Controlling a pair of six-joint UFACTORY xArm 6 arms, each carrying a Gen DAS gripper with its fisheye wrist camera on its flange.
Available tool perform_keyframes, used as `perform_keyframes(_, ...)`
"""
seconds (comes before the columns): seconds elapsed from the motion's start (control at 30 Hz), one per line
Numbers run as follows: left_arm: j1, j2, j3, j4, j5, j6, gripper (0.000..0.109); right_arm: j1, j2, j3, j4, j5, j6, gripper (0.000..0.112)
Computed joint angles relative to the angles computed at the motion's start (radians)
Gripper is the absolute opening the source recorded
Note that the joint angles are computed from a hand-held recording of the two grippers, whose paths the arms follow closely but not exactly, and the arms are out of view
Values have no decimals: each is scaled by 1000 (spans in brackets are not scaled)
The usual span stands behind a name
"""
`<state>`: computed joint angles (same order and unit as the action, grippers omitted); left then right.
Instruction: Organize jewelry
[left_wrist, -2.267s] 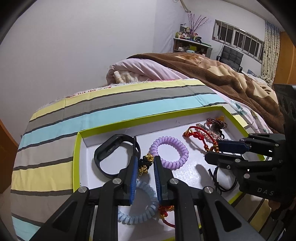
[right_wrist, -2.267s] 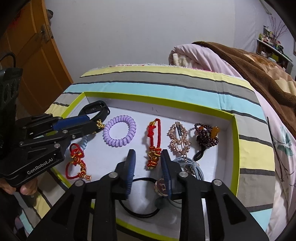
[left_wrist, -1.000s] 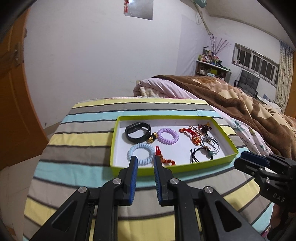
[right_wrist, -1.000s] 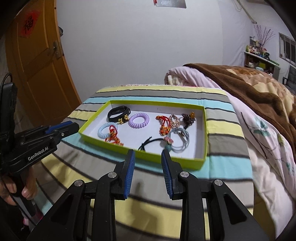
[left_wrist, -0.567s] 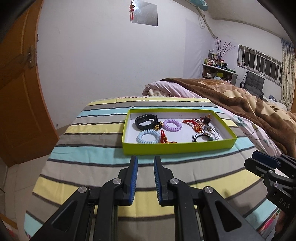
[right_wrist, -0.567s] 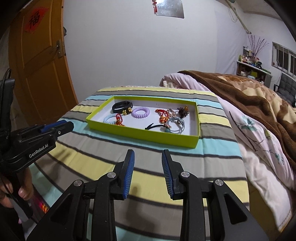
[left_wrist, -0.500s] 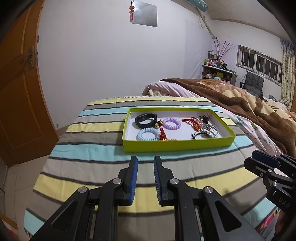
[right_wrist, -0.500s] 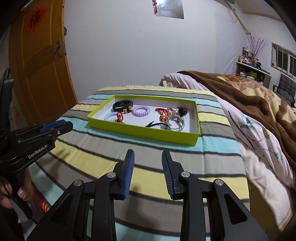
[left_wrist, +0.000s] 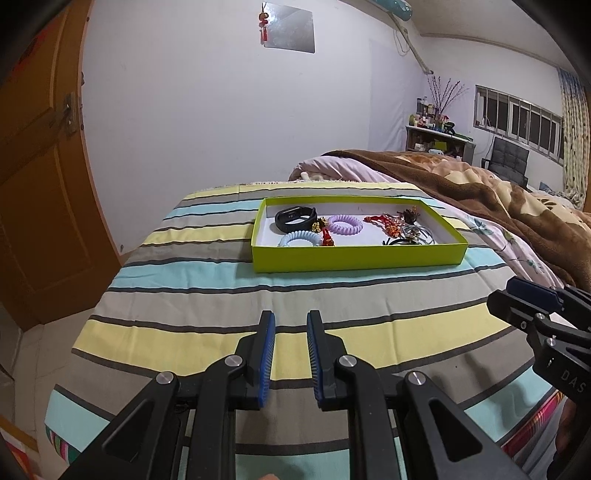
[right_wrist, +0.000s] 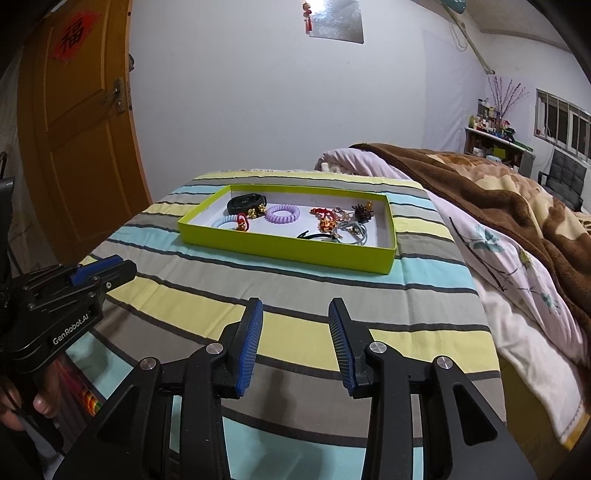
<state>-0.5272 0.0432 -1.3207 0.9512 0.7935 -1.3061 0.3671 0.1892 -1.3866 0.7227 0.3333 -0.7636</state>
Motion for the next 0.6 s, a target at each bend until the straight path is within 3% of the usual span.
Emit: perform_keyframes(0.6,2,1,2,5,-2,-7,17,-2,7,-8,-9,20,7,38)
